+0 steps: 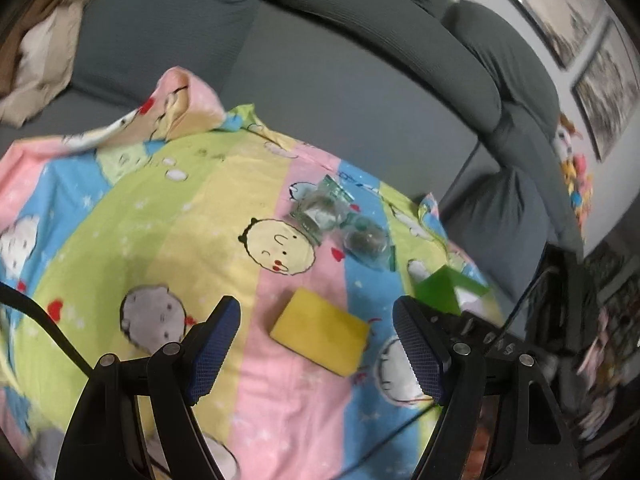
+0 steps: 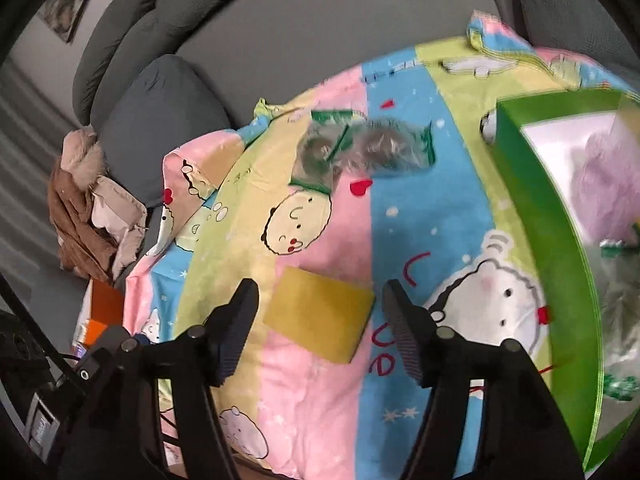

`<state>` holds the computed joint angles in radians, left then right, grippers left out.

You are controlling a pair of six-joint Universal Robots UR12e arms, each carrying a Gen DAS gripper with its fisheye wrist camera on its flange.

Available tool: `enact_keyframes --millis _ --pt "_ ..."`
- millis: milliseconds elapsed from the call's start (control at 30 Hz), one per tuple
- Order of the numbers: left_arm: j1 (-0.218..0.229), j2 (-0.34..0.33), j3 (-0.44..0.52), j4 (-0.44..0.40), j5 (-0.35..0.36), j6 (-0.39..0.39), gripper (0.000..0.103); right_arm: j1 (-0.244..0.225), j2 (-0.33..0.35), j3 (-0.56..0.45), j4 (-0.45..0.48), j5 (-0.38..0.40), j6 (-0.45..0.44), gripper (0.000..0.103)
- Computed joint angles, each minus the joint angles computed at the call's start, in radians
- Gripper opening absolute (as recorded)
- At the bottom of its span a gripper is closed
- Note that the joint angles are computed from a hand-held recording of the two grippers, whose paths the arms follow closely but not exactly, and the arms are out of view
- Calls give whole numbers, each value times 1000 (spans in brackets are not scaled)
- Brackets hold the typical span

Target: Organize objects

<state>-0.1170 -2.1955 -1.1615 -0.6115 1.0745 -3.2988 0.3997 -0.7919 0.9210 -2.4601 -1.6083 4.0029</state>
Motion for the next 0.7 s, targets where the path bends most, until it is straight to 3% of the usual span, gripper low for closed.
enact_keyframes --millis 67,100,167,233,333,433,533,633,700 --pt "-22 -20 56 -134 111 45 79 -8 2 19 -38 33 -1 60" --pt "-27 -33 84 -170 116 69 79 -10 5 18 -23 41 -14 47" --pt "-24 -50 115 -204 44 109 79 -13 10 -1 66 29 -22 30" --pt "-22 -74 154 -238 -21 139 79 -17 2 20 52 29 -6 30" --pt "-32 -98 188 -233 29 162 78 -24 -8 53 -22 58 2 32" --pt "-22 -116 173 -186 -17 181 74 -25 2 31 18 54 -14 33" --pt "-25 -128 204 -310 49 181 57 -30 11 24 28 80 19 33" --pt "-5 -115 160 -218 -95 219 57 -32 21 12 22 110 14 33" --pt "-5 -118 155 -224 -97 217 57 -29 28 -8 54 87 14 33"
